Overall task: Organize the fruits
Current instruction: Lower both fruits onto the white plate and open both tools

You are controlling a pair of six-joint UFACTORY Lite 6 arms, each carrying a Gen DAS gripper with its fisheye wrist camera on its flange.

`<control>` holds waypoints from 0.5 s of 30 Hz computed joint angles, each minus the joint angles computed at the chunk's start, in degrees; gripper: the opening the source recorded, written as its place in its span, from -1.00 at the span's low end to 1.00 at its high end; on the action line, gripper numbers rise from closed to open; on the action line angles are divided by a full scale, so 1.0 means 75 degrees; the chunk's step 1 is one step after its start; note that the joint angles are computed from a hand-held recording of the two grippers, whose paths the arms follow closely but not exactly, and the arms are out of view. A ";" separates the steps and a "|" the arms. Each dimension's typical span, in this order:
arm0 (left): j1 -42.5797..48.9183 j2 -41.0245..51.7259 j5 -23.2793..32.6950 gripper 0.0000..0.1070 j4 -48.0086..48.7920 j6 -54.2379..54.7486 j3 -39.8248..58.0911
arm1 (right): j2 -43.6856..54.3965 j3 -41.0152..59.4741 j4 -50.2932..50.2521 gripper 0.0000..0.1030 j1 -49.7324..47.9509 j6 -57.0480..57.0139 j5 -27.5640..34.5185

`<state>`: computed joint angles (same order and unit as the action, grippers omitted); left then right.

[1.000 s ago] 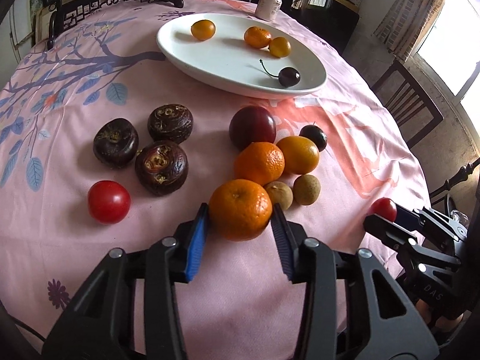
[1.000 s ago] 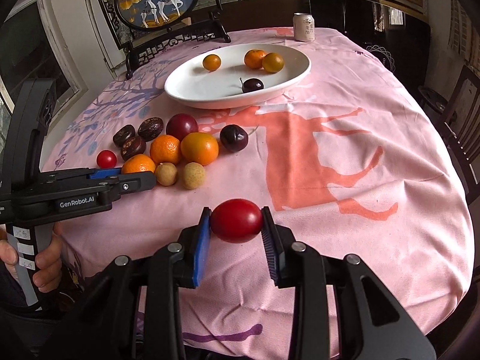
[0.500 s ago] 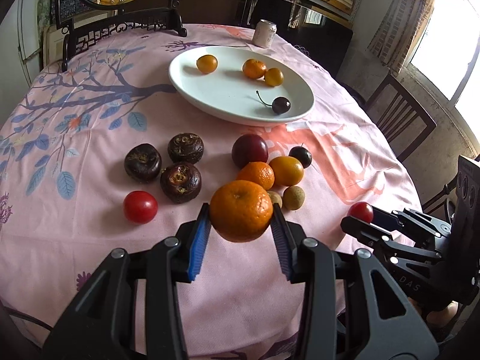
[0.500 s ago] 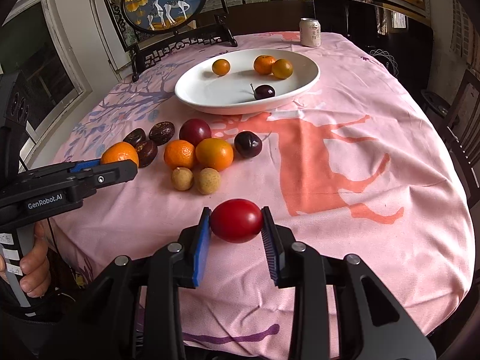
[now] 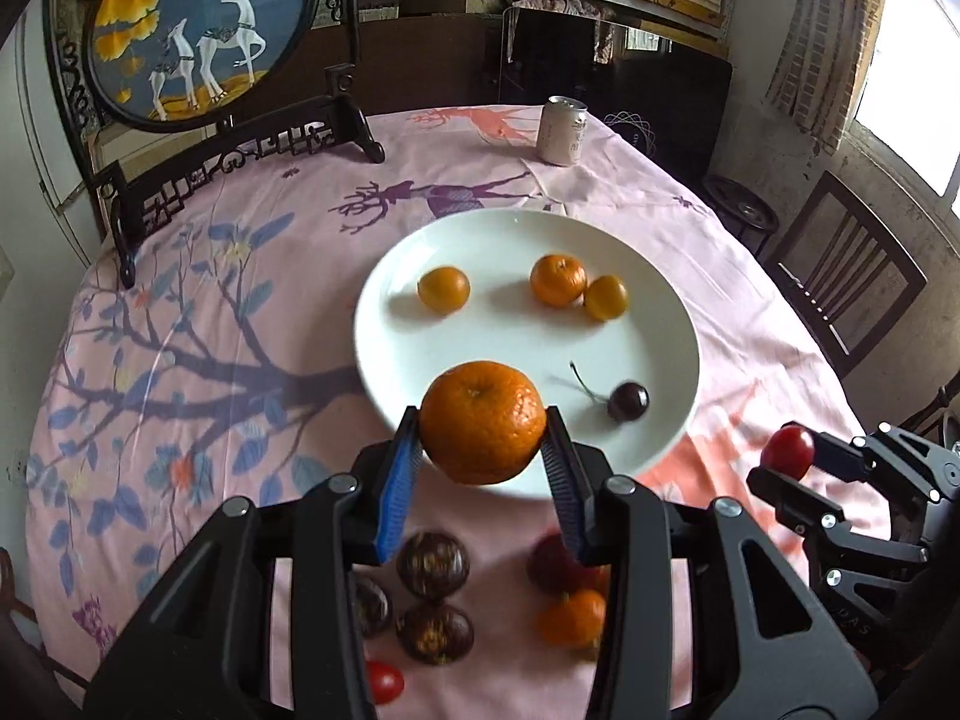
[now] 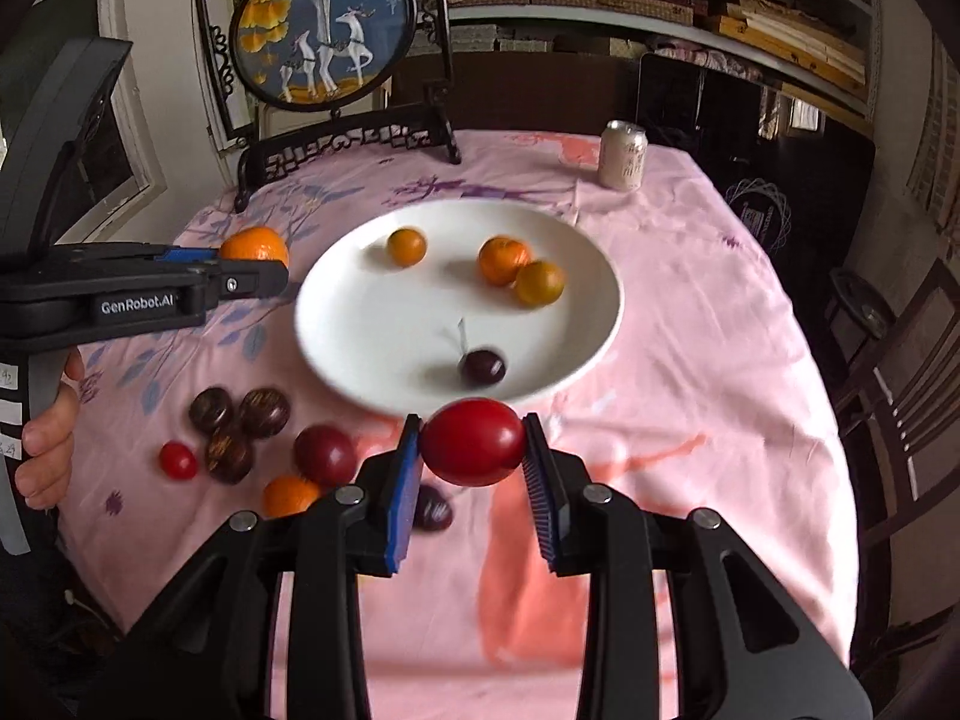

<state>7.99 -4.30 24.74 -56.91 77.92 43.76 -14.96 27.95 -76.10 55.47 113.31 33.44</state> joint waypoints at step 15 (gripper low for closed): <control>-0.1908 0.5341 -0.0477 -0.23 0.3957 -0.5592 0.5312 | 0.4385 0.3152 -0.3099 -0.36 -0.4011 -0.0074 -0.2845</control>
<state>-6.32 35.76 21.17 -27.23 35.97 83.60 17.92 51.59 -99.34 25.39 112.76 12.10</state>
